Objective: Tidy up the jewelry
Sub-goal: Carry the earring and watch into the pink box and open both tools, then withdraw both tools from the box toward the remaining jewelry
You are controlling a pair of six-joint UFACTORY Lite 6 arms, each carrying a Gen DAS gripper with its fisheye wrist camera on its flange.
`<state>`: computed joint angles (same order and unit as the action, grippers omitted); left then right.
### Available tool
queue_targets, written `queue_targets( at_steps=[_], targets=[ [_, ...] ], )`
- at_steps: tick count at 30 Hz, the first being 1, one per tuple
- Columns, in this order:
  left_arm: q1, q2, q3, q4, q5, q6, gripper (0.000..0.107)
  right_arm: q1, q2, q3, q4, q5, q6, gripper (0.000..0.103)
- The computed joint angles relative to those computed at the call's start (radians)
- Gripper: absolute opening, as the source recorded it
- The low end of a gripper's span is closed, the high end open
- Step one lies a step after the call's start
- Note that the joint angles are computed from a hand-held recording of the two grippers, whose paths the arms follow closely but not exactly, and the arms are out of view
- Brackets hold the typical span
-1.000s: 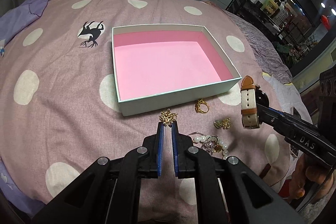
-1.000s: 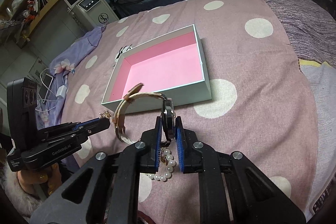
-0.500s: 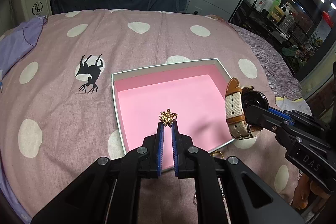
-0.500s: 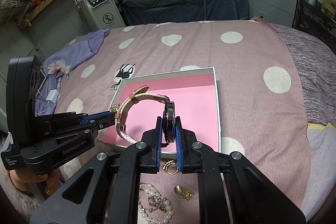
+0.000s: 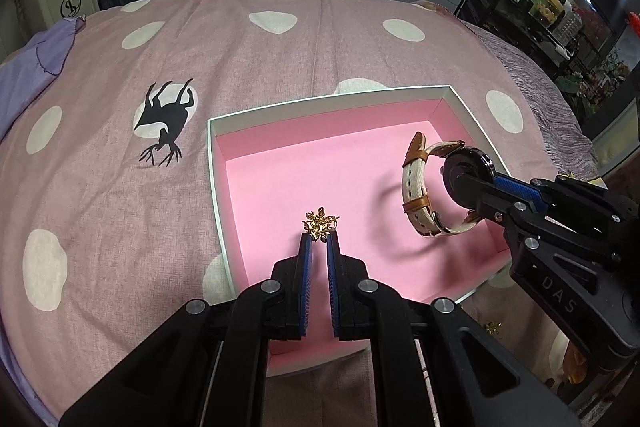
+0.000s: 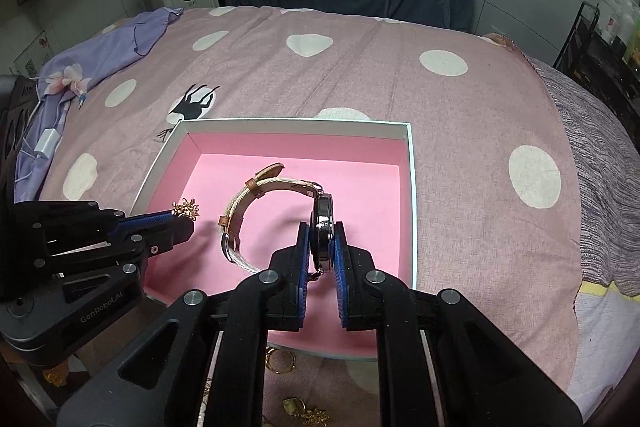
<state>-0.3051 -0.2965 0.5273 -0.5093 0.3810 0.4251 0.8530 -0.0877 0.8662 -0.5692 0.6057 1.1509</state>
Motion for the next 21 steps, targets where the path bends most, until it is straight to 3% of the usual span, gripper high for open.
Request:
queue_targets(
  at_steps=[7,10,13,14,16,18,21],
  targets=[
    [-0.026,0.032,-0.005,0.041,-0.032,-0.046,0.008,0.021,0.037,0.002,-0.056,0.003,0.04,0.013],
    [-0.028,0.021,-0.019,0.064,-0.046,-0.062,0.01,0.017,0.03,0.0,-0.079,0.005,0.06,0.022],
    [-0.018,-0.006,-0.029,0.057,-0.039,-0.053,0.026,0.019,0.012,0.005,-0.112,0.024,0.095,0.04],
    [-0.009,-0.025,-0.037,0.022,-0.035,-0.017,0.038,0.023,0.002,0.004,-0.126,0.031,0.11,0.044],
    [0.01,-0.068,-0.049,-0.06,-0.009,0.065,0.048,0.029,-0.016,0.011,-0.144,0.049,0.129,0.045],
    [-0.001,-0.112,-0.059,0.006,-0.003,-0.015,0.069,0.033,-0.039,0.012,-0.15,0.072,0.148,0.045],
    [-0.01,-0.206,-0.089,0.03,0.014,-0.059,0.081,0.041,-0.093,-0.004,-0.154,0.108,0.171,0.046]
  ],
)
